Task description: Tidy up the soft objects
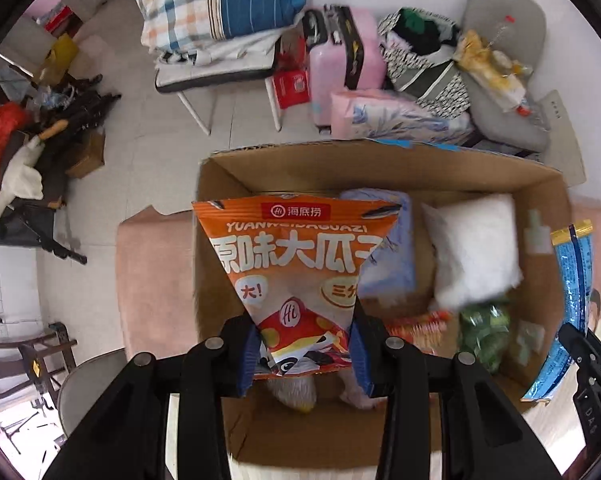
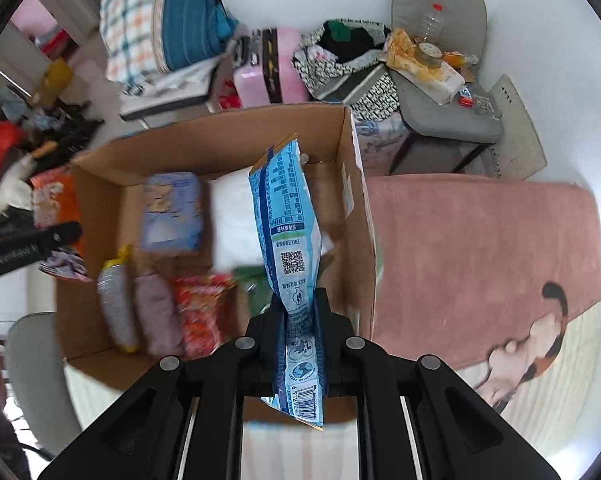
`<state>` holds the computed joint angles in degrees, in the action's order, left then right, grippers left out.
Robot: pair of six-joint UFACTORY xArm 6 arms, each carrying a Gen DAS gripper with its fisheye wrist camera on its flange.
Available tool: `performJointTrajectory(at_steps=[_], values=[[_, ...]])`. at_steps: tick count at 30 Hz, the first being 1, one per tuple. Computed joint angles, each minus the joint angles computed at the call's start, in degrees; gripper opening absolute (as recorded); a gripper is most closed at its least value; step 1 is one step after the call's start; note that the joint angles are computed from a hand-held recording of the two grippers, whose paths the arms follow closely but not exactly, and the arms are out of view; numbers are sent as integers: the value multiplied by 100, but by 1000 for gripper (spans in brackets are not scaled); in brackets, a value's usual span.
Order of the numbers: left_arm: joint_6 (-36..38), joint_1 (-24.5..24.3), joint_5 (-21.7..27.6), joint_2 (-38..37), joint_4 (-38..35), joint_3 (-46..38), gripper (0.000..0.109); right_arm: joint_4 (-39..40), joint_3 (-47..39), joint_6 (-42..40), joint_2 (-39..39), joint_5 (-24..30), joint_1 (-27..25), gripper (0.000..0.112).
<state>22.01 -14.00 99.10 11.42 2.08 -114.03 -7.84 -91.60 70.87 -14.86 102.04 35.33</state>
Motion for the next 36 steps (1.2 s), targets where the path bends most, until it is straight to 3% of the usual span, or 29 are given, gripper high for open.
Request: performJointTrajectory(at_steps=[9,12,16,20,21,22,24,26,28,33,36], values=[[-296,-101,713,1032,222,-878,37,252,396,-877,429,124,-588,18],[-326,3,1053,1212,36,-1264,41,300,409,-1004,451,126,-653,54],[-307,37,1051,1197,-120,-1440,47,365,435,-1009,417,22,-681,58],[-281,-23,1085,1234,-155,-1699,49,394,394,-1009,428,-40,-686,71],[-284,-34,1068,1187,-187,-1669,52,395,371,-996,438,-46,-671,72],[-290,-22,1083,1168,-248,-1680,64,408,343,-1004,450,-58,-677,72],[-323,-40,962,1037,-284,-1492,78,463,314,-963,451,-95,-659,76],[-346,-5,765,797,-337,-1149,80,543,334,-954,433,-149,-666,82],[-343,47,680,600,-419,-889,97,597,369,-911,377,-206,-644,88],[-244,86,316,4,-449,-48,100,705,519,-723,231,-275,-514,94],[-203,149,159,-336,-482,437,100,761,515,-717,213,-261,-388,103]])
